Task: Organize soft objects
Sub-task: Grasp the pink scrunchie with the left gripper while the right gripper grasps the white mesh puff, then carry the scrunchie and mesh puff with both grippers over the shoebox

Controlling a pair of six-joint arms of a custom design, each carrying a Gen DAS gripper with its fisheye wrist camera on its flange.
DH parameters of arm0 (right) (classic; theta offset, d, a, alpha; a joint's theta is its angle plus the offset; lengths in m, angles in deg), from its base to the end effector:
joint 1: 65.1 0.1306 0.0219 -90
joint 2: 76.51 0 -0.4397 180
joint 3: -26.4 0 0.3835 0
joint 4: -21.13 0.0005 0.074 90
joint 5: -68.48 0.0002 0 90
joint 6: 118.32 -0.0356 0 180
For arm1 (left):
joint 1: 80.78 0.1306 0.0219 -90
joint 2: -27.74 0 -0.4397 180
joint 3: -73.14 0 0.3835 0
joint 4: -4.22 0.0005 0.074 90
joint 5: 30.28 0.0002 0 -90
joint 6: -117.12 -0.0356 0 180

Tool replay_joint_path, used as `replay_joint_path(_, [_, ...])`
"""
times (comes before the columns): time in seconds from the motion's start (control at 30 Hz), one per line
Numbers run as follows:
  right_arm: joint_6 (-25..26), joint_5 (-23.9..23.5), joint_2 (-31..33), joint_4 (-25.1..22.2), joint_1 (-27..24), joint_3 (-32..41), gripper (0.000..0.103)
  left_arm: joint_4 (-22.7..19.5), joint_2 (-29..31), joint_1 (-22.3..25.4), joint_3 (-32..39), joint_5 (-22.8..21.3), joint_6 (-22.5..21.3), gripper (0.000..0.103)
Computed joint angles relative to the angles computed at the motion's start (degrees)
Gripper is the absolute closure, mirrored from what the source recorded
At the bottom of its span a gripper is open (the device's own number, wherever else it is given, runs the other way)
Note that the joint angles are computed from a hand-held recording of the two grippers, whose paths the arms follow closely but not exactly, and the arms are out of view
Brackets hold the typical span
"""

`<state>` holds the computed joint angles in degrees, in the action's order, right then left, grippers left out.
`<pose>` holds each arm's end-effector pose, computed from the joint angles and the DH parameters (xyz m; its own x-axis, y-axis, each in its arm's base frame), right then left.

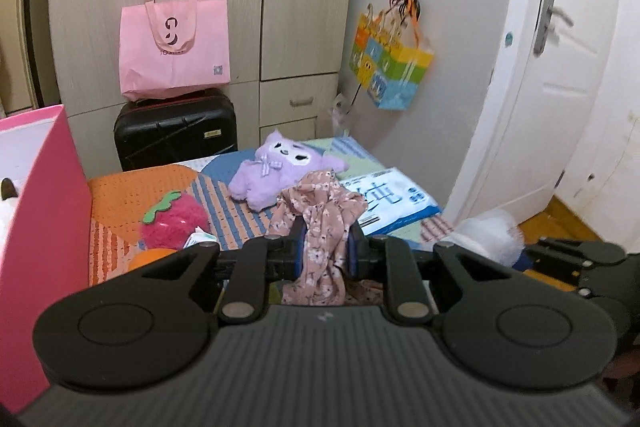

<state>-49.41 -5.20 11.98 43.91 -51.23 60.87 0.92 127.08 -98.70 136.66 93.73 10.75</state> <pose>0.3210 0.0684 0.2035 -0.4686 0.2400 -0.8502 0.1842 0.9678 0.1717 0.4546 -0.1685 0.2746 -0.3877 0.3709 -0.8438 0.8101 0.5739 -0.1199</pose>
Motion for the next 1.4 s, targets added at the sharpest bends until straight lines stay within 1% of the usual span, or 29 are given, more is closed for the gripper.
replay_joint_path(0.27, [-0.8,1.6,-3.3,-1.9,3.2,-0.5,0.048,-1.5,-2.9,3.6,-1.8,5.7,1.1,0.085])
replay_joint_path(0.4, [-1.3,2.5,-4.6,-3.9,5.2,-0.2,0.047,-4.7,-4.0,5.6,-2.1,8.6,0.0,0.085])
replay_joint_path(0.47, [-1.9,3.6,-5.1,-6.6,6.3,0.5,0.047,-6.5,-4.5,6.5,-2.1,9.5,-1.3,0.085])
replay_joint_path(0.5, [-2.8,4.9,-5.2,-8.9,7.0,1.3,0.047,-7.9,-4.7,7.0,-2.1,10.2,-2.0,0.085])
replay_joint_path(0.53, [-3.1,5.2,-5.4,-10.1,7.4,1.7,0.047,-9.4,-4.9,7.7,-1.9,11.0,-2.8,0.085])
replay_joint_path(0.6, [-3.1,3.4,-6.2,-11.9,7.8,2.1,0.047,-12.4,-5.2,9.0,-1.8,12.2,-4.2,0.085])
replay_joint_path(0.7, [-3.7,2.0,-7.6,-14.6,9.0,2.8,0.047,-16.5,-6.2,11.0,-1.6,13.7,-6.8,0.085])
replay_joint_path(0.77, [-4.6,1.1,-8.4,-16.6,9.9,3.3,0.047,-18.8,-6.9,12.5,-1.7,14.6,-8.6,0.085])
replay_joint_path(0.83, [-5.1,-0.7,-9.4,-18.5,10.7,3.9,0.047,-21.3,-7.8,14.2,-1.6,15.2,-10.7,0.085])
replay_joint_path(0.97, [-5.6,-3.7,-10.7,-22.0,12.6,5.2,0.047,-28.9,-8.8,17.2,-0.1,14.9,-15.7,0.085])
replay_joint_path(1.07, [-5.5,-7.2,-10.9,-25.0,14.1,7.0,0.047,-35.9,-8.5,19.6,1.8,14.8,-19.8,0.085])
replay_joint_path(1.13, [-5.5,-9.6,-10.5,-26.3,14.8,8.4,0.047,-40.1,-8.4,21.2,3.0,14.3,-22.3,0.085])
replay_joint_path(1.2, [-5.4,-12.3,-10.1,-27.0,15.4,9.6,0.047,-42.9,-8.4,22.7,4.0,13.7,-24.2,0.085])
replay_joint_path(1.3, [-4.8,-15.4,-9.1,-27.7,16.5,11.8,0.047,-49.7,-7.5,25.4,7.3,13.6,-27.4,0.085])
replay_joint_path(1.33, [-4.3,-16.2,-8.8,-27.9,16.9,12.7,0.047,-51.1,-7.2,26.4,8.3,14.1,-28.1,0.085])
replay_joint_path(1.4, [-3.0,-17.4,-8.3,-28.6,17.7,14.6,0.047,-52.0,-7.5,28.0,9.6,14.3,-28.6,0.085])
